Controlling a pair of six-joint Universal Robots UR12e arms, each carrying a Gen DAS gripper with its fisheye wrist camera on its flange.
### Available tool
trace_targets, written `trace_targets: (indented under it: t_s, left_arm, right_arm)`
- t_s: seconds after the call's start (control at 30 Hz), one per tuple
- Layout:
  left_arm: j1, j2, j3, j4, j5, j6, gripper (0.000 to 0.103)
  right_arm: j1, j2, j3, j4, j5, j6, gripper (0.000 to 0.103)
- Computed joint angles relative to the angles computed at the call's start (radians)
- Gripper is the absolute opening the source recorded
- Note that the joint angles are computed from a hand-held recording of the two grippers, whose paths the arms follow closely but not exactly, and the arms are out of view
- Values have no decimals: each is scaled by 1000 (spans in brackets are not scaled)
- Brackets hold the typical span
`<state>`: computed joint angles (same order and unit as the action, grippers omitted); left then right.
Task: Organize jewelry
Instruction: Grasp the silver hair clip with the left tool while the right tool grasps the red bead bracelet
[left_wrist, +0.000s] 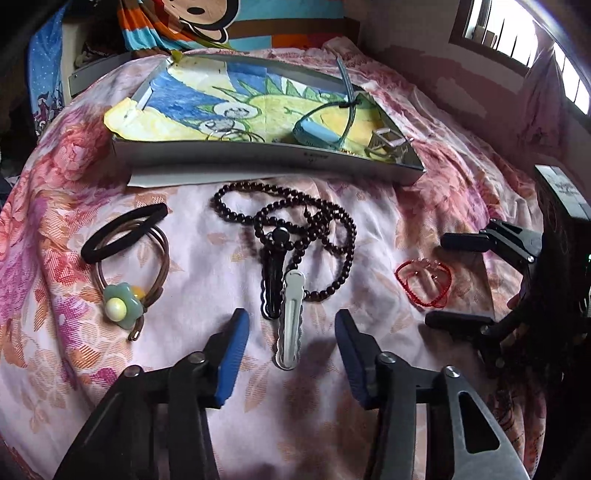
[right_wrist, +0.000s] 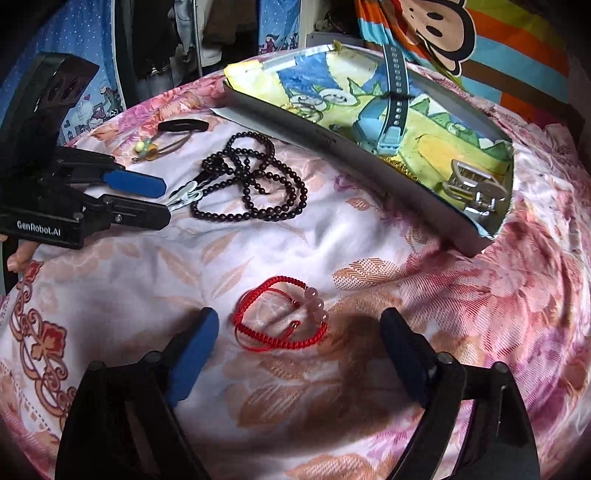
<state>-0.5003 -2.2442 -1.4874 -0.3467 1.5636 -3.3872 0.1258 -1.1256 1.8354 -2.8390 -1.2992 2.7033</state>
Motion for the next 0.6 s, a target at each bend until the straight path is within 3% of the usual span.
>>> trace_targets:
  t_s: [0.13,0.27,0.4,0.6]
  left_arm:
    - [-4,-5,14,-39,23,3,26]
    - [-8,-3,19,-69,20,20,14]
    - [-12,0,18,-77,18,39,13]
    - [-11,9,9,-74,-37,35,13]
  right_arm:
    - [-1,4,-7,24,14,6,70]
    - [-2,6,-7,29,24,16,66]
    - [-3,5,-6,36,43,25,58]
    - [1,2,-3,38,37,31,34]
